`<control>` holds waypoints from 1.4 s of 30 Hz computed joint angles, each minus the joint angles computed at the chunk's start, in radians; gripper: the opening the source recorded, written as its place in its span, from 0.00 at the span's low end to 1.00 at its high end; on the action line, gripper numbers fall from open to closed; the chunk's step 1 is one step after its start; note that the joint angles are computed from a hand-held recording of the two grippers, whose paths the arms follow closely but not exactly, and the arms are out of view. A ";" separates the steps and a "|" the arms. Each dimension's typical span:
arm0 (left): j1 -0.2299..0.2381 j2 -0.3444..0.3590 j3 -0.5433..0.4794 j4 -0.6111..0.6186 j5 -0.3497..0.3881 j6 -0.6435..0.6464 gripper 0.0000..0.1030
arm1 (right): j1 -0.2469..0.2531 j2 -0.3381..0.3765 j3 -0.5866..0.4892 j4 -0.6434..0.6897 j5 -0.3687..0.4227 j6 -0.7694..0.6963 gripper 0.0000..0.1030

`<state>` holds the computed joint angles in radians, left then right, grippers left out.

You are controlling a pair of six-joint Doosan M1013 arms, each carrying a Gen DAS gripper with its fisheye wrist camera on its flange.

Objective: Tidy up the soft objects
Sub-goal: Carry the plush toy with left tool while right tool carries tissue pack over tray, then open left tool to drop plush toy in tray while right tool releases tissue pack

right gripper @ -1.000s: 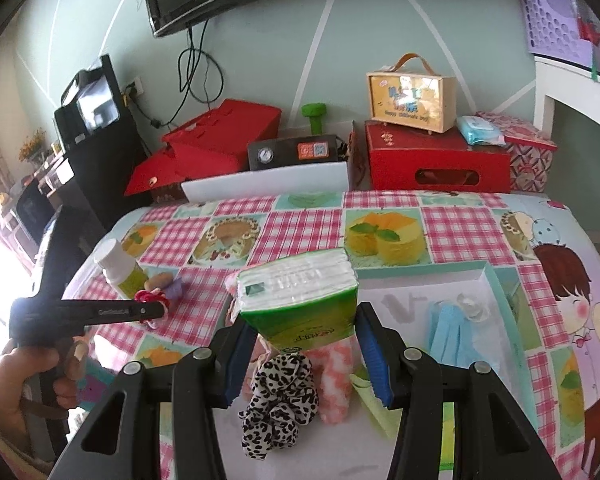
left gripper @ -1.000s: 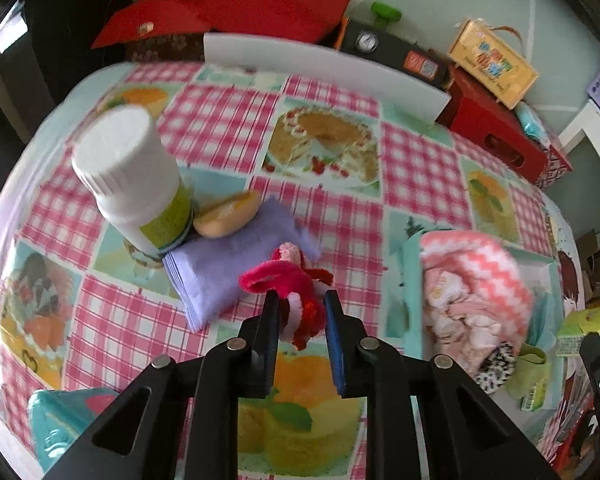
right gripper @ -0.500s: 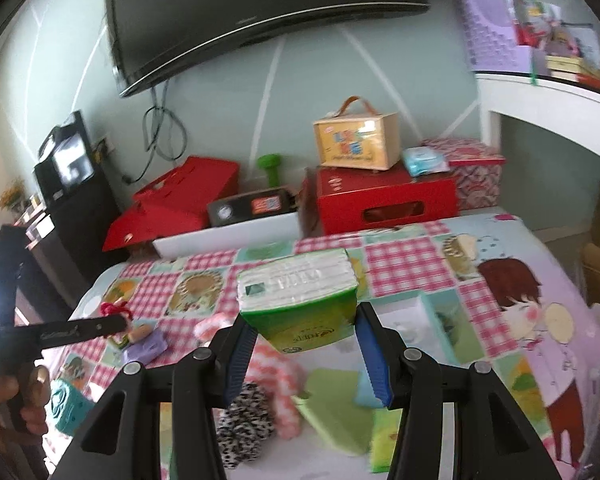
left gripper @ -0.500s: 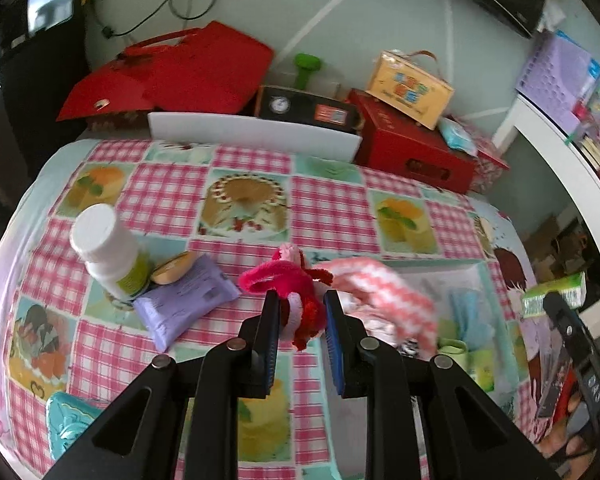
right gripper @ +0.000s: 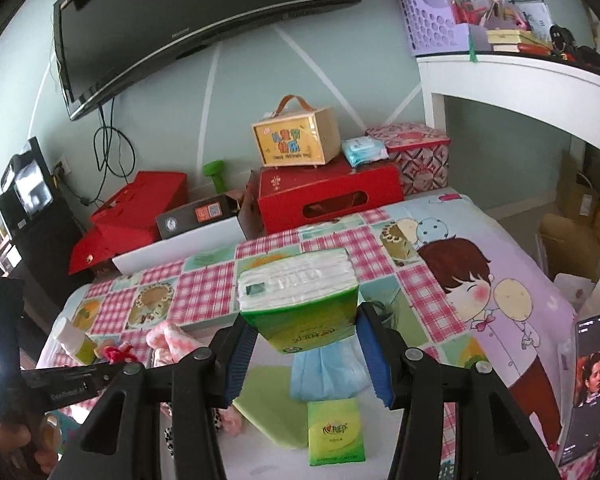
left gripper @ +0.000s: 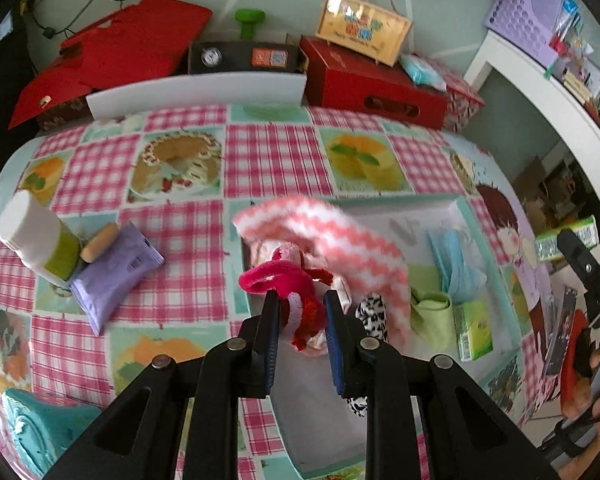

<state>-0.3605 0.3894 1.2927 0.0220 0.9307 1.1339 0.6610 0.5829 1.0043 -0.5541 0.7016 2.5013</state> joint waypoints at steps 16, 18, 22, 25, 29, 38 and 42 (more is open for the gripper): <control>-0.025 0.051 -0.026 -0.044 0.121 0.078 0.22 | -0.010 0.108 -0.116 0.274 0.091 -0.260 0.52; -0.026 0.057 -0.030 -0.042 0.133 0.083 0.22 | -0.009 0.121 -0.133 0.296 0.108 -0.288 0.52; -0.024 0.064 -0.032 -0.051 0.148 0.087 0.22 | -0.007 0.143 -0.164 0.311 0.148 -0.319 0.52; -0.023 0.062 -0.033 -0.048 0.150 0.081 0.24 | -0.007 0.150 -0.173 0.323 0.163 -0.330 0.52; -0.025 0.059 -0.034 -0.020 0.155 0.063 0.37 | -0.004 0.152 -0.178 0.318 0.172 -0.334 0.52; -0.025 0.040 -0.028 0.011 0.131 0.050 0.50 | 0.001 0.147 -0.180 0.278 0.172 -0.308 0.74; -0.023 0.033 -0.024 0.013 0.118 0.043 0.51 | 0.000 0.150 -0.186 0.276 0.181 -0.308 0.74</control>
